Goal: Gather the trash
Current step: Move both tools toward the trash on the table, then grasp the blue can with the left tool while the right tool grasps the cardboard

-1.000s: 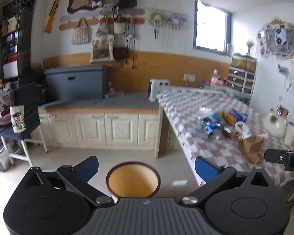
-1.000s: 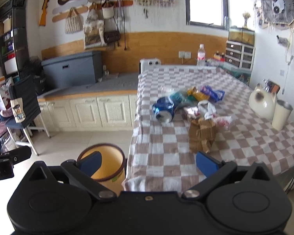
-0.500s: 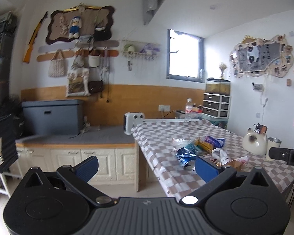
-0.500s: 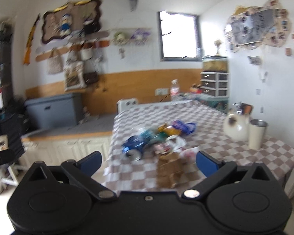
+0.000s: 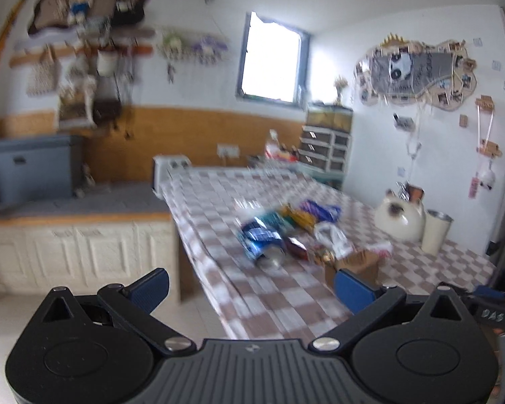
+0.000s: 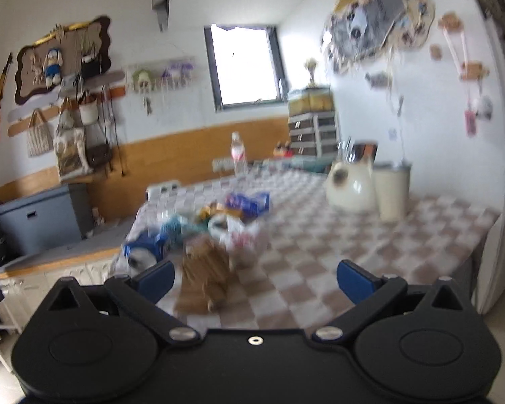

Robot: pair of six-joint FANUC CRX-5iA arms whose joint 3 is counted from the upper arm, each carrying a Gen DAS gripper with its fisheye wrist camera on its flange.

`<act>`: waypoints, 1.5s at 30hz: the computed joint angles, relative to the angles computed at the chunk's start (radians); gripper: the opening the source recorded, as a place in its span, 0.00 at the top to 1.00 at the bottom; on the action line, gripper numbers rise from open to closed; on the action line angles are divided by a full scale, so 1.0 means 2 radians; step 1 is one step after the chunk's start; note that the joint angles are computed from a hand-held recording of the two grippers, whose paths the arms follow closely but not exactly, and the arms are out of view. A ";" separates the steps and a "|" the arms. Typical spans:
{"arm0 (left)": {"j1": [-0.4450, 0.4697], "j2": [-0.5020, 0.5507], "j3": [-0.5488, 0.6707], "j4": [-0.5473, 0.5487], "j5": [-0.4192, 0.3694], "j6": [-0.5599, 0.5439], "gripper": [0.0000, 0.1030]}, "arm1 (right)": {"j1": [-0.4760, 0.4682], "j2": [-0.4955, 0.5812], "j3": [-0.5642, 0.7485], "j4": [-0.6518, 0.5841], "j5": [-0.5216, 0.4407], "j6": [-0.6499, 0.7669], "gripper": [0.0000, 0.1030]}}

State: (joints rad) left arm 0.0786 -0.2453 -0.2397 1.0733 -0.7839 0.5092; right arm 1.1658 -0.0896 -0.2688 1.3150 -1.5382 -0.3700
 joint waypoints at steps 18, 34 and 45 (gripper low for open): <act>-0.006 0.132 0.093 -0.014 -0.101 0.079 0.00 | -0.136 0.051 0.061 -0.045 0.205 0.132 0.18; -0.025 0.200 0.176 -0.010 -0.105 0.100 0.00 | -0.175 -0.020 0.020 -0.108 0.317 0.297 0.49; -0.058 0.265 0.272 -0.060 -0.092 0.126 0.00 | -0.211 -0.008 0.047 -0.182 0.397 0.430 0.55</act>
State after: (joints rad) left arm -0.0367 0.2838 0.3048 0.9538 -0.9669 0.7602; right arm 0.7434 -0.1060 -0.1754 0.9513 -0.7440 0.4909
